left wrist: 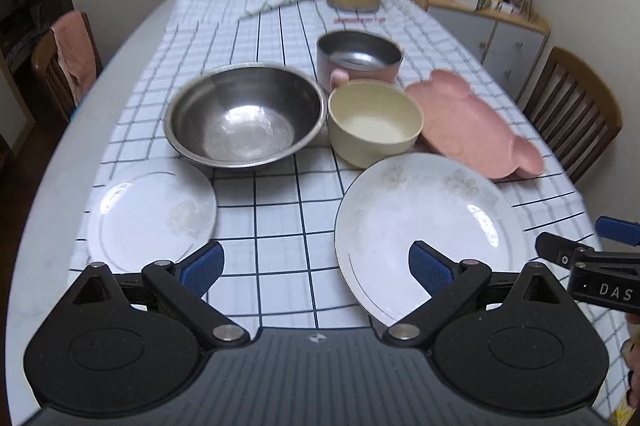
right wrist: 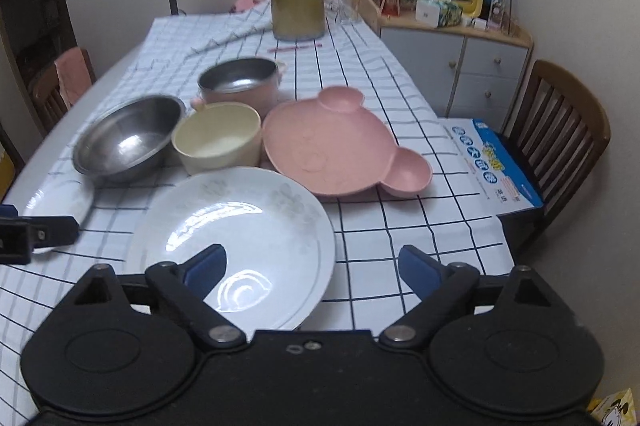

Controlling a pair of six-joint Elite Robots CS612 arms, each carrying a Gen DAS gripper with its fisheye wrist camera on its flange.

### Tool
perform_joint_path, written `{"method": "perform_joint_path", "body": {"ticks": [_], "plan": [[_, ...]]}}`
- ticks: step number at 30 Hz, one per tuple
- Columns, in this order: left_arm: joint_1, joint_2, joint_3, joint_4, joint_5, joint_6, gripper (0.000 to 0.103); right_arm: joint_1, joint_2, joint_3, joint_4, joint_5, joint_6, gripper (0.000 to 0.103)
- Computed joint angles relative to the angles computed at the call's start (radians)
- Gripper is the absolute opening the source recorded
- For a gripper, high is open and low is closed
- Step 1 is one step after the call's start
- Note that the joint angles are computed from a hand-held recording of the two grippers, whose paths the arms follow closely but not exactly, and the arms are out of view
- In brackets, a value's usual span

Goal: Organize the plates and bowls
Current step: 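Move both tools to the large white floral plate rim and close them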

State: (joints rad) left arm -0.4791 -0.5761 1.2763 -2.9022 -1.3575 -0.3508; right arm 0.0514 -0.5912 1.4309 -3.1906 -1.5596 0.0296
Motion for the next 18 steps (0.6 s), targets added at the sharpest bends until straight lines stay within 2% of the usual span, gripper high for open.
{"method": "perform_joint_path", "body": {"ticks": [7, 10, 13, 15, 18], "plan": [[0.013, 0.079, -0.129, 0.119, -0.031, -0.016, 0.098, -0.032, 0.054, -0.112, 0.204, 0.108, -0.025, 0.078], [0.020, 0.105, -0.178, 0.176, -0.059, -0.030, 0.082, -0.037, 0.071, -0.151, 0.274, 0.121, -0.040, 0.070], [0.027, 0.124, -0.215, 0.211, -0.075, -0.046, 0.080, -0.041, 0.084, -0.182, 0.333, 0.128, -0.037, 0.055], [0.033, 0.134, -0.234, 0.230, -0.098, -0.060, 0.078, -0.047, 0.091, -0.197, 0.361, 0.148, -0.024, 0.050], [0.041, 0.146, -0.259, 0.260, -0.141, -0.069, 0.067, -0.055, 0.100, -0.217, 0.392, 0.173, -0.002, 0.040]]}}
